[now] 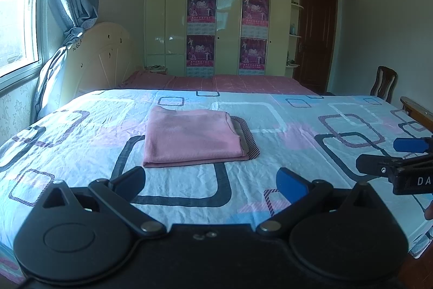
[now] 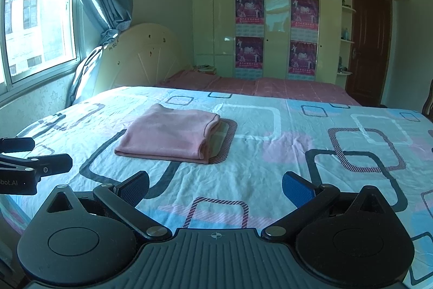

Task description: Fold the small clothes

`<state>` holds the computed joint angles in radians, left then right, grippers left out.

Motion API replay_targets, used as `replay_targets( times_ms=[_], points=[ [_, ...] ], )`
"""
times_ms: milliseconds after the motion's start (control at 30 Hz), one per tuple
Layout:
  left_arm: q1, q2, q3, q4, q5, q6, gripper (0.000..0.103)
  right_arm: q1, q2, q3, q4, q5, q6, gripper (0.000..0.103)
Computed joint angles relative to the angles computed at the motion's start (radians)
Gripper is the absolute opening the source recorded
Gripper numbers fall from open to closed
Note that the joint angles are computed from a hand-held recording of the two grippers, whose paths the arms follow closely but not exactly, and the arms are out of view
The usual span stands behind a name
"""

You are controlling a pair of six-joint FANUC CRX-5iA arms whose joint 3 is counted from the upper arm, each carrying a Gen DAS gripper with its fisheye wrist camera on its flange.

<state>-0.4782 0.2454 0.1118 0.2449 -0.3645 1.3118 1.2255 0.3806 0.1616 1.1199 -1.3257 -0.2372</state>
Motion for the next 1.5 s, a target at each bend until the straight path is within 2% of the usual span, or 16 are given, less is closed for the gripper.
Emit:
replay_targets(
  times_ms=[1133, 1500],
  points=[
    [0.011, -0.003, -0.02, 0.061, 0.017, -0.072, 0.102, 0.006, 0.017, 0.027, -0.004, -0.005, -0.003, 0.103],
    [0.013, -0.006, -0.048, 0.125, 0.028, -0.159, 0.102, 0.0, 0.03, 0.044, -0.006, 0.005, 0.011, 0.103]
  ],
)
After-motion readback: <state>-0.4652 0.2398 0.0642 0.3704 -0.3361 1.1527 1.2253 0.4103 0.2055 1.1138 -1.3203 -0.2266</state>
